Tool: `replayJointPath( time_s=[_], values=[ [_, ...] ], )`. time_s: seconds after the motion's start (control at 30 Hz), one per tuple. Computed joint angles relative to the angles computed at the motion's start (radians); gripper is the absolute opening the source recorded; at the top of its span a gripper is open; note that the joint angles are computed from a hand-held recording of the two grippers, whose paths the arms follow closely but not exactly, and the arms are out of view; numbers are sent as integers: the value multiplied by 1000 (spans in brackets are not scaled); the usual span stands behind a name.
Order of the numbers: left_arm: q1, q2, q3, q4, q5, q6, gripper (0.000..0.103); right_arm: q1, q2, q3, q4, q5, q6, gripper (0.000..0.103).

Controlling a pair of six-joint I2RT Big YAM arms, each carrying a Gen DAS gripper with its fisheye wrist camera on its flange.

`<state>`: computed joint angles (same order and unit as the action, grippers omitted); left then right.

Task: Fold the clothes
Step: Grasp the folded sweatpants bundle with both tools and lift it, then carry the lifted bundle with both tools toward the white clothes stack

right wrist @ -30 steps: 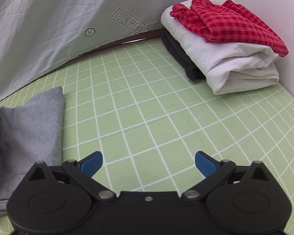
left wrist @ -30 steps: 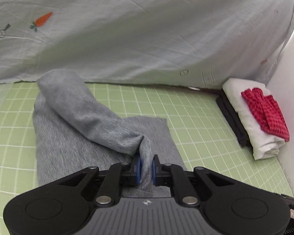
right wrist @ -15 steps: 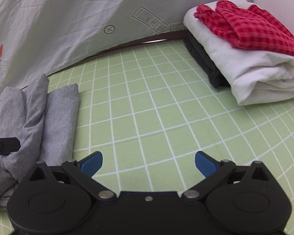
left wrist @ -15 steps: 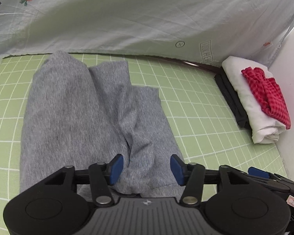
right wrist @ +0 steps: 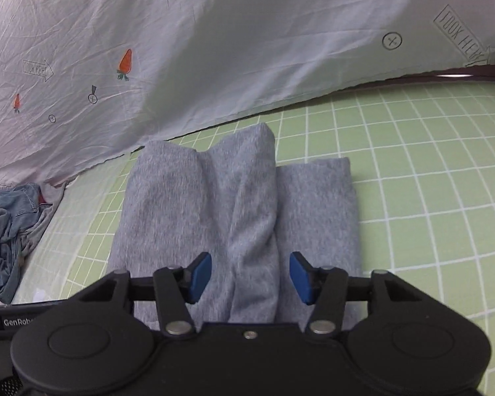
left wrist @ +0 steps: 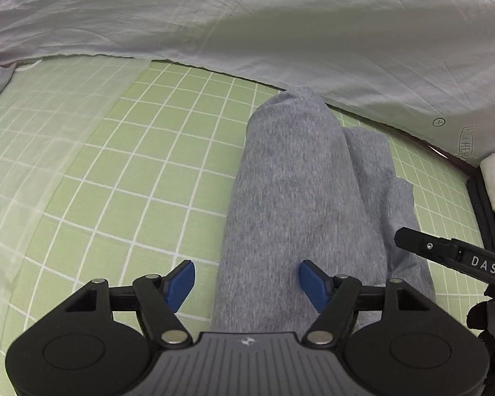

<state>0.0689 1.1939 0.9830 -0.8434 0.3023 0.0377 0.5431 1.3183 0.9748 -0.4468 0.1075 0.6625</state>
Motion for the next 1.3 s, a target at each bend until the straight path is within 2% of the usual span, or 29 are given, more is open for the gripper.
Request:
replayJointPath(
  time_s=[0.07,0.13,0.23,0.3,0.4,0.47,0.57,0.6,0.67,0.7,0.73,0.87,0.93,1.03,1.07,1.1,1.13,1.17,1.2,1.23,1.27,1.3],
  values=[
    [0,7,3,-1,7,18,71,0,36,21,-18,-10,12,44],
    [1,14,6,2,11,39,72,5,48,26,-20,-9,22,13],
    [3,19,10,6,22,51,71,21,8,-3,22,37,21,7],
    [4,18,11,11,38,55,71,30,-42,-26,58,71,5,6],
    [3,21,13,21,68,57,71,26,-133,-48,57,117,23,6],
    [-5,31,13,22,74,56,72,16,-165,-55,10,139,64,6],
    [-17,46,15,25,82,56,72,2,-142,-48,-124,172,125,9],
    [-22,51,13,24,83,56,72,-6,-131,-50,-165,167,152,16],
    [-25,63,13,22,96,60,73,-19,-147,-79,-163,139,217,30],
    [-24,70,15,19,108,59,76,-23,-158,-93,-151,130,246,46],
    [-23,80,20,15,122,55,78,-24,-165,-100,-135,123,255,54],
    [-16,123,39,-7,180,36,79,-41,-162,-115,-77,55,243,61],
    [-16,139,45,-12,203,23,79,-45,-151,-117,-40,40,233,67],
    [-21,148,42,5,232,-10,77,-58,-131,-121,28,-27,227,67],
    [-20,147,38,13,249,-26,68,-66,-126,-131,73,-67,242,68],
    [-15,155,37,9,287,-44,54,-72,-120,-147,131,-109,267,69],
    [-12,152,27,21,301,-72,53,-80,-113,-166,195,-162,292,69],
    [-10,147,15,37,311,-103,45,-86,-104,-182,254,-211,321,69],
    [-4,143,11,30,328,-117,41,-86,-93,-187,286,-251,357,66],
    [5,133,9,17,349,-128,38,-83,-84,-190,310,-280,392,49],
    [13,116,3,4,367,-134,35,-63,-86,-185,291,-267,417,37],
    [22,89,-4,-17,379,-127,34,-42,-89,-182,279,-254,443,33]
  ],
)
